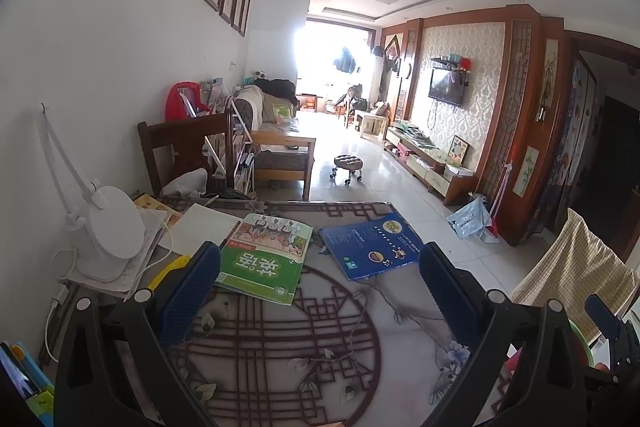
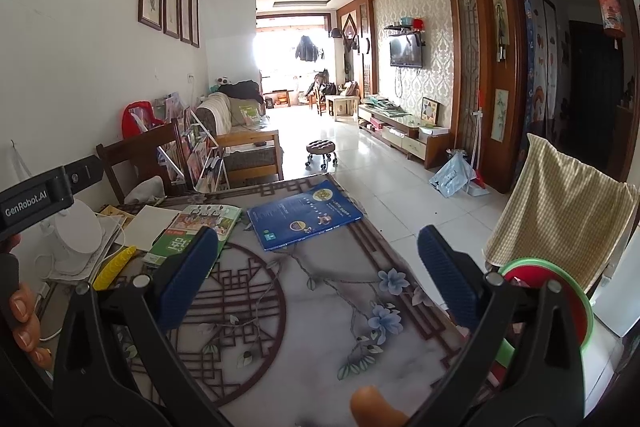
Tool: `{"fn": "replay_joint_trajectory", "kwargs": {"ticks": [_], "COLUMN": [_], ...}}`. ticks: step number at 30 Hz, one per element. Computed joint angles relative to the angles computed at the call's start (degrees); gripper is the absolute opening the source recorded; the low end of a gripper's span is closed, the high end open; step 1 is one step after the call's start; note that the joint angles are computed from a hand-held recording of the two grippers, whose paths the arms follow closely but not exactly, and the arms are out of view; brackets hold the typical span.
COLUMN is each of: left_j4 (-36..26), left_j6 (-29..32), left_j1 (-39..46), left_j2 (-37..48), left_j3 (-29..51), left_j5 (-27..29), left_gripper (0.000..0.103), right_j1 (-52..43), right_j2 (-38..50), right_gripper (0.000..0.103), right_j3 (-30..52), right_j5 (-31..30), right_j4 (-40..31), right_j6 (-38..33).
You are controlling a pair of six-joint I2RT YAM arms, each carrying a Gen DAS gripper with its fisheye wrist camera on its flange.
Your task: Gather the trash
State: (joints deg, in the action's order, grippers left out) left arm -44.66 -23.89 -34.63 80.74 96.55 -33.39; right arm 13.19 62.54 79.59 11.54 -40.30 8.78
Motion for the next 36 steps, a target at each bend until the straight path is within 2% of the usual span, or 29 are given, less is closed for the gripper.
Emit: {"fn": "replay_joint_trajectory", "kwargs": {"ticks": [5, 36], "left_j4": [0.6, 0.3], "left_j6": [-0.4, -1.0], "left_j1": [-0.4, -0.9], "left_j2": [-1.0, -1.0], "left_j3": [-2.2, -2.7], "left_j5": [0.1, 0.2], "left_gripper": [0.095, 0.095], "right_j1": [0.0, -1.3], "right_j2": [0.1, -1.5], "right_gripper": [0.098, 0.098], "right_j3": [0.1, -1.4], "right_j5": [0.1, -0.7], "right_j4": [-0.2, -1.8], "right_j6": [0.0, 0.1]}}
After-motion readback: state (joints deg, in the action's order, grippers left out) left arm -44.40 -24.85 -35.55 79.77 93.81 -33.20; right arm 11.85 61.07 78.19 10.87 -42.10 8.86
